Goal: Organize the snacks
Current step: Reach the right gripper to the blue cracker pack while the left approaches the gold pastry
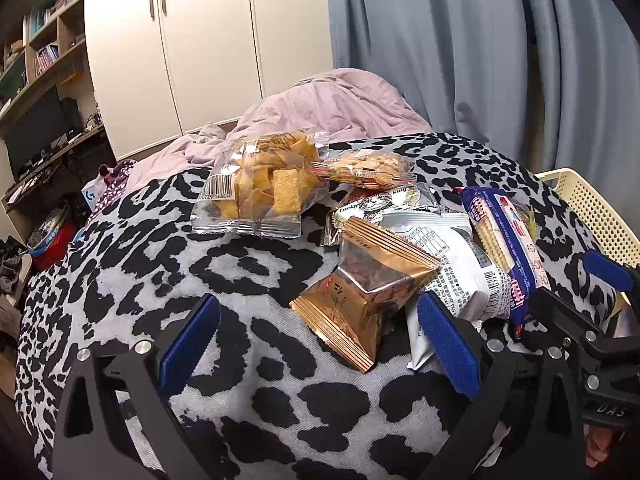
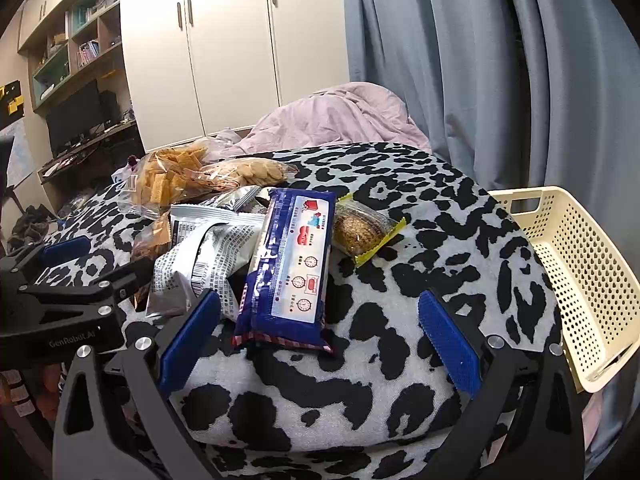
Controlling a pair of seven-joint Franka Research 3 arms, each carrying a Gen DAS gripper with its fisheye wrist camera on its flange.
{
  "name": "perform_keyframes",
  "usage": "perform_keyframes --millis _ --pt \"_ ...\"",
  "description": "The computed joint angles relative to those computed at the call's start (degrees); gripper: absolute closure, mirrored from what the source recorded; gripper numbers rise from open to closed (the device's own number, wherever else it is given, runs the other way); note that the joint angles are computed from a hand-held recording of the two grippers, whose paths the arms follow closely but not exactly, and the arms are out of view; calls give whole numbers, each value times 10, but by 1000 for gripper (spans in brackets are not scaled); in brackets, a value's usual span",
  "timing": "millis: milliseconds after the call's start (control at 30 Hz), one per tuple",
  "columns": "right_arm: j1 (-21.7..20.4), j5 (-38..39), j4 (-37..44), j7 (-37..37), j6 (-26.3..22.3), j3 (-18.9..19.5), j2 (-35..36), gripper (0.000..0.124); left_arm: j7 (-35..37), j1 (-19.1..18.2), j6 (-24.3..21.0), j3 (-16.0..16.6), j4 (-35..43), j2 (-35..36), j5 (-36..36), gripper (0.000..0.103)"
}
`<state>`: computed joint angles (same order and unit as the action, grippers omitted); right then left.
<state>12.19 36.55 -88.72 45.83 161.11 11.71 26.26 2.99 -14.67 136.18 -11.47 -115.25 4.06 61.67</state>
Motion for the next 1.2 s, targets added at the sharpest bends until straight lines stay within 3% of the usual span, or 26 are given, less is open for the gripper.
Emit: perform_keyframes --millis 367,733,1067,1200 --pt "8 -19 54 17 -33 -3 34 24 0 2 0 3 -1 1 -4 5" --pt "-4 2 116 22 -104 9 66 47 -7 10 13 6 -12 -2 -4 5" --pt "7 -5 144 33 -115 1 82 53 -24 29 64 9 -37 -18 -8 5" --pt "1 -1 168 47 -142 5 95 59 -23 36 95 12 -44 -19 -13 5"
